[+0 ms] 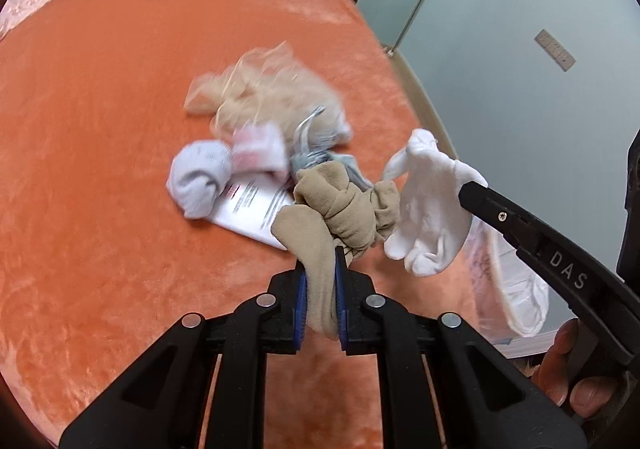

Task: Collect trash
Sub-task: 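Carry the stocking and glove to the bin and open both tools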

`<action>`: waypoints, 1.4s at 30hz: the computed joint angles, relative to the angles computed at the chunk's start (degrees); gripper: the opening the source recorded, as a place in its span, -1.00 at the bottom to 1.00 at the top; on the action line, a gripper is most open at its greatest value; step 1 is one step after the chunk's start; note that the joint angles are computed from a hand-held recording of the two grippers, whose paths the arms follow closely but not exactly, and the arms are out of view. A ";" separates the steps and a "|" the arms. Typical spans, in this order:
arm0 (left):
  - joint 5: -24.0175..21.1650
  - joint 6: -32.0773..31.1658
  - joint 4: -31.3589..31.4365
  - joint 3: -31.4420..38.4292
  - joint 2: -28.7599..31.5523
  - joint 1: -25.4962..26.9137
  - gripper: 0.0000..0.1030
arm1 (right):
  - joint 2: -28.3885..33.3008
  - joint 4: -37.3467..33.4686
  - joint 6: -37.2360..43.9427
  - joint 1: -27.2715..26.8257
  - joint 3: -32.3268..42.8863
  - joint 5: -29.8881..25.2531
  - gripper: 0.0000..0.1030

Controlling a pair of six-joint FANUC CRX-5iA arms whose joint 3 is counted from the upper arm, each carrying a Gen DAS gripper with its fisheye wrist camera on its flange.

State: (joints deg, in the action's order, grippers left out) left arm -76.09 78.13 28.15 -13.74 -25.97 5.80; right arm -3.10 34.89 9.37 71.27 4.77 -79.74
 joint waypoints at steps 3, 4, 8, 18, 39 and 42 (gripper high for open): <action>0.25 0.88 0.85 3.00 0.04 -1.98 -0.78 | -2.49 4.28 -1.57 2.29 -0.73 -4.17 -0.93; 0.36 1.20 0.91 4.11 0.12 -3.06 -0.78 | -3.09 5.54 -1.96 3.01 -0.93 -5.77 -0.93; 1.98 3.76 -1.13 8.80 1.79 -10.26 -0.78 | -7.08 10.24 -5.06 6.28 -3.56 -12.01 -0.93; 5.25 11.28 -6.27 17.24 9.43 -28.81 -0.77 | -20.57 12.73 -17.40 14.32 -14.79 -26.01 -0.93; 10.24 19.11 -9.44 26.69 23.76 -44.24 -0.40 | -32.73 9.82 -28.13 20.77 -24.09 -37.09 -0.79; 10.22 19.34 -10.26 26.15 22.76 -43.68 -0.40 | -31.68 9.75 -27.23 19.94 -23.48 -35.87 -0.69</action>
State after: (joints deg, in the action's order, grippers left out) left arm -65.88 97.48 17.89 12.41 -3.21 -37.88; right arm -34.78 44.64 -17.86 91.21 -18.70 -115.61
